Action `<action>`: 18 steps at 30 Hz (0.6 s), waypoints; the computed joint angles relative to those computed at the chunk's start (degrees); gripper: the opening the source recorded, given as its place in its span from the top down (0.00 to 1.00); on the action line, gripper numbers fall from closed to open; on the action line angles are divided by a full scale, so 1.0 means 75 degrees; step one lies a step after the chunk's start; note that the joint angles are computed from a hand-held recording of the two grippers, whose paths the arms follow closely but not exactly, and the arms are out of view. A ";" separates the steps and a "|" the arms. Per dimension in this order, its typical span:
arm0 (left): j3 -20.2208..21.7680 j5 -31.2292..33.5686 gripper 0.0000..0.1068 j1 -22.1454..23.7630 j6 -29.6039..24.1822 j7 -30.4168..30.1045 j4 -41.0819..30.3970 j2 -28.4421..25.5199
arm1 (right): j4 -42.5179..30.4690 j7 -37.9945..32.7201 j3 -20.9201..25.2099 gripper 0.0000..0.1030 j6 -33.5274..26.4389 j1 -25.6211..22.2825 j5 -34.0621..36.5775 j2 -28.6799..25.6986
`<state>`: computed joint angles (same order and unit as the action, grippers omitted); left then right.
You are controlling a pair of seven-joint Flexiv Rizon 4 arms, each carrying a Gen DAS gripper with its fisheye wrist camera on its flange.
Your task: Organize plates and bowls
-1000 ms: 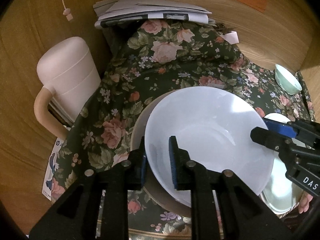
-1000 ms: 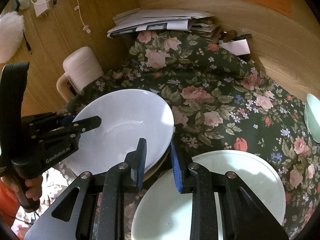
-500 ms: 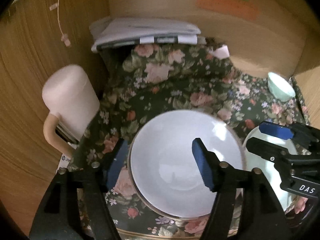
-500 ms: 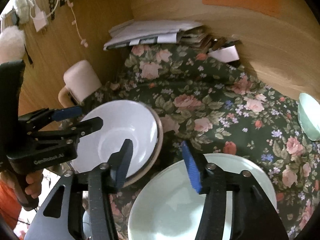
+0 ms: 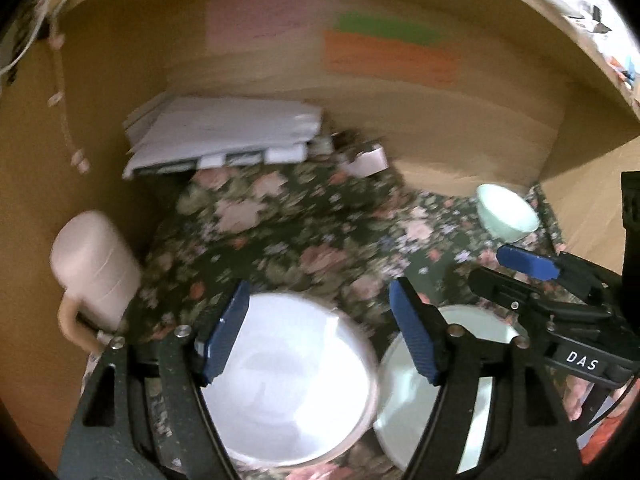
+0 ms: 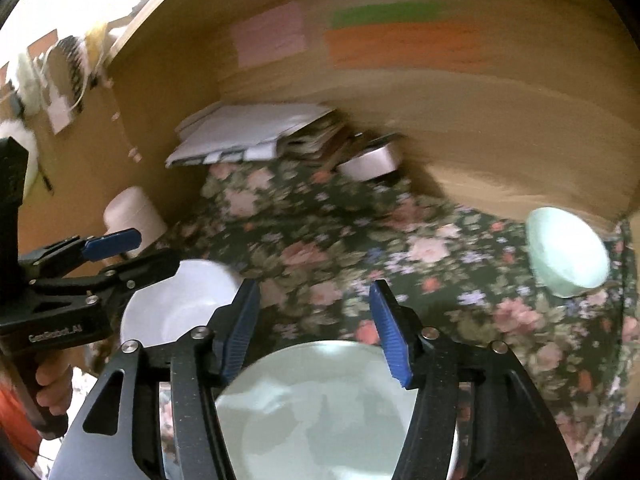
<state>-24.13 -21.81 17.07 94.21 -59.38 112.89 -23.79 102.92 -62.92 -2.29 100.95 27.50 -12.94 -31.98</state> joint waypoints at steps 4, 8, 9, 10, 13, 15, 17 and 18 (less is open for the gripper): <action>-0.0008 0.0018 0.32 -0.0285 -0.0175 0.0019 -0.0428 -0.0225 | 0.0242 0.0069 -0.0573 0.48 0.0128 0.0214 0.0223 0.0193; 0.0255 0.0014 0.32 -0.0770 -0.0459 0.0053 -0.0935 -0.0488 | 0.0418 0.0094 -0.1081 0.47 0.0189 0.0413 0.0448 0.0321; 0.0349 0.0019 0.32 -0.0913 -0.0529 0.0069 -0.1071 -0.0560 | 0.0461 0.0100 -0.1205 0.47 0.0205 0.0451 0.0510 0.0348; 0.0483 0.0035 0.32 -0.1099 -0.0597 0.0064 -0.1224 -0.0639 | 0.0511 0.0104 -0.1324 0.47 0.0227 0.0488 0.0574 0.0367; 0.0812 0.0075 0.32 -0.1567 -0.0846 0.0061 -0.1667 -0.0873 | 0.0573 0.0130 -0.1467 0.47 0.0239 0.0415 0.0735 0.0370; 0.1095 0.0126 0.32 -0.1936 -0.1094 -0.0003 -0.2035 -0.1074 | 0.0572 0.0149 -0.1415 0.47 0.0224 0.0242 0.0789 0.0350; 0.1333 0.0183 0.32 -0.2229 -0.1336 -0.0055 -0.2353 -0.1250 | 0.0543 0.0191 -0.1354 0.47 0.0179 0.0040 0.0825 0.0313; 0.1503 0.0251 0.32 -0.2432 -0.1512 -0.0108 -0.2592 -0.1380 | 0.0535 0.0212 -0.1341 0.47 0.0173 -0.0037 0.0838 0.0295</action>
<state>-12.86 -19.92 -1.17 82.87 -60.19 93.45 -34.15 106.94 -61.33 -12.35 102.25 27.22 -6.66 -29.76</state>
